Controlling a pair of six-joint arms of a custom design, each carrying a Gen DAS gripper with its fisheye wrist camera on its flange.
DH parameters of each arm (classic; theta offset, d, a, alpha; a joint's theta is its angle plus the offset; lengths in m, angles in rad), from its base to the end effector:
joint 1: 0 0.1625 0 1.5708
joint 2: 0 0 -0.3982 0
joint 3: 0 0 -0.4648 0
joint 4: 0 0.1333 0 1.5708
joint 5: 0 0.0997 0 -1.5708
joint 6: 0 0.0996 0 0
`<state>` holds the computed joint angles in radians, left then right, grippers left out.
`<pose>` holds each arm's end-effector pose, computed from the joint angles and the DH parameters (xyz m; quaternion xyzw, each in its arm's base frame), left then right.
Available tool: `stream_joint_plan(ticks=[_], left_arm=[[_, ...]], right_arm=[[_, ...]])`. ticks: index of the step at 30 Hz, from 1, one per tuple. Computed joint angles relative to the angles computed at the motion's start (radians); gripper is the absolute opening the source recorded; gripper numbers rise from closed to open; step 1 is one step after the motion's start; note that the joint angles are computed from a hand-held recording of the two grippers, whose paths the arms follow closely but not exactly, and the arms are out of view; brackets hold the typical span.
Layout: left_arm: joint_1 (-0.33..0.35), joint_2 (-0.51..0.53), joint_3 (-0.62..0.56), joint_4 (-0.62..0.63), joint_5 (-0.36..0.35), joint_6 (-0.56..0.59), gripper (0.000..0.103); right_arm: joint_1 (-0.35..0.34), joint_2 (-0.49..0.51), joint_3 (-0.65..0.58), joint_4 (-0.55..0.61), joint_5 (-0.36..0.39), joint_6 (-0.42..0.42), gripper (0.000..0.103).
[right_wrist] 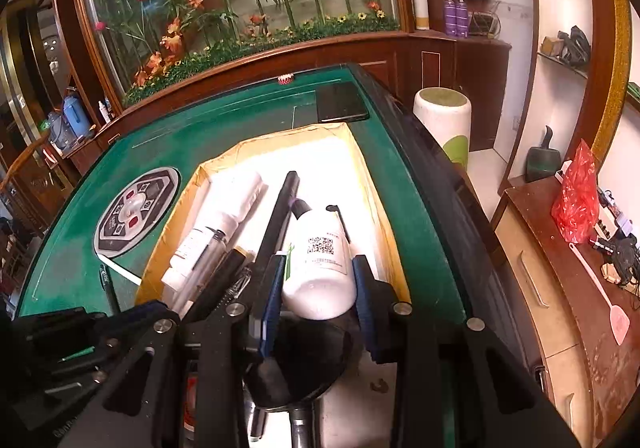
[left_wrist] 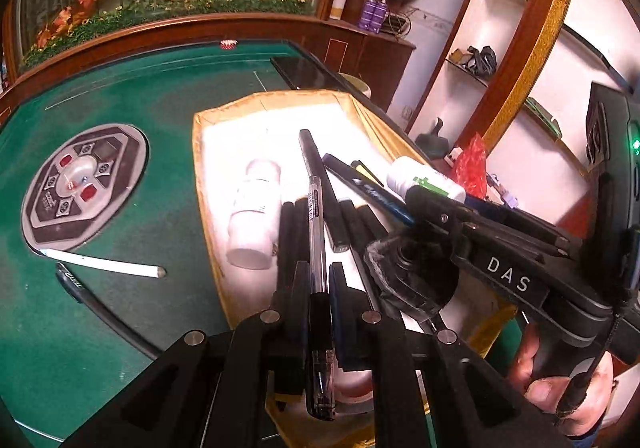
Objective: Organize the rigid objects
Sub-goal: 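Set the white bottle in the tray with the right tool while the left tool drops the clear pen there, then grasp the white plastic rod with the right tool while the left tool grasps a black pen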
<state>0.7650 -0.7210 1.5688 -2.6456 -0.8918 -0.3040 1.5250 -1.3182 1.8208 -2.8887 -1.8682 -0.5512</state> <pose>-0.3846 -0.6408 0.0238 0.1961 0.9169 -0.2651 0.2250 0.0745 -0.6486 0.3314 0.1701 -0.8938 0.3347 0.2453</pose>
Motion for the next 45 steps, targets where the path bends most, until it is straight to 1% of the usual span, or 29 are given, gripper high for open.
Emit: stream_joint_plan(ticks=[4, 6, 8, 9, 11, 13, 16, 20, 22, 24, 26, 29, 33, 35, 37, 38, 40, 42, 45], left_arm=[[0.004, 0.001, 0.001, 0.002, -0.017, -0.008, 0.009], [0.007, -0.003, 0.005, -0.003, -0.028, -0.014, 0.009], [0.008, -0.006, 0.008, -0.003, -0.036, -0.013, 0.009], [0.007, -0.009, 0.01, -0.004, -0.038, -0.014, 0.009], [0.008, -0.021, 0.02, -0.011, -0.052, -0.023, 0.015], [0.008, -0.036, 0.035, -0.027, -0.058, -0.026, 0.029], [0.003, -0.06, 0.061, -0.052, -0.05, -0.021, 0.031], [0.002, -0.118, 0.119, -0.089, -0.042, -0.023, 0.031], [0.005, -0.167, 0.169, -0.118, -0.017, -0.024, 0.031], [0.01, -0.215, 0.22, -0.14, 0.02, -0.032, 0.031], [0.022, -0.281, 0.286, -0.154, 0.061, -0.061, 0.031], [0.048, -0.38, 0.382, -0.167, 0.131, -0.128, 0.031], [0.087, -0.467, 0.457, -0.168, 0.212, -0.201, 0.032], [0.104, -0.493, 0.48, -0.183, 0.232, -0.207, 0.032], [0.115, -0.495, 0.49, -0.198, 0.275, -0.198, 0.032], [0.122, -0.492, 0.493, -0.208, 0.279, -0.188, 0.032], [0.134, -0.489, 0.496, -0.21, 0.268, -0.202, 0.032], [0.153, -0.499, 0.5, -0.225, 0.205, -0.208, 0.032], [0.154, -0.498, 0.499, -0.222, 0.207, -0.216, 0.032]], right_arm=[[0.001, 0.0, -0.001, 0.002, 0.004, 0.002, 0.033], [0.001, -0.005, 0.004, -0.002, 0.009, 0.003, 0.039], [0.0, -0.013, 0.01, -0.01, 0.016, 0.0, 0.047], [0.002, -0.015, 0.012, -0.017, 0.015, -0.003, 0.048], [0.006, -0.02, 0.016, -0.022, 0.022, -0.005, 0.048], [0.011, -0.03, 0.025, -0.023, 0.035, -0.01, 0.048], [0.019, -0.047, 0.042, -0.027, 0.068, -0.018, 0.049], [0.033, -0.06, 0.056, -0.011, 0.103, -0.016, 0.049], [0.039, -0.065, 0.058, 0.034, 0.129, -0.01, 0.049], [0.043, -0.07, 0.058, 0.105, 0.169, -0.003, 0.049], [0.05, -0.067, 0.055, 0.186, 0.21, -0.01, 0.049], [0.077, -0.041, 0.052, 0.279, 0.228, -0.034, 0.049], [0.127, 0.037, 0.025, 0.371, 0.2, -0.038, 0.049], [0.155, 0.084, 0.008, 0.368, 0.147, -0.047, 0.049], [0.182, 0.139, -0.018, 0.36, 0.083, -0.037, 0.049], [0.186, 0.153, -0.025, 0.36, 0.071, -0.037, 0.049], [0.208, 0.197, -0.04, 0.318, -0.003, -0.036, 0.049], [0.214, 0.22, -0.051, 0.305, -0.036, -0.029, 0.049], [0.215, 0.238, -0.053, 0.283, -0.079, -0.03, 0.049]])
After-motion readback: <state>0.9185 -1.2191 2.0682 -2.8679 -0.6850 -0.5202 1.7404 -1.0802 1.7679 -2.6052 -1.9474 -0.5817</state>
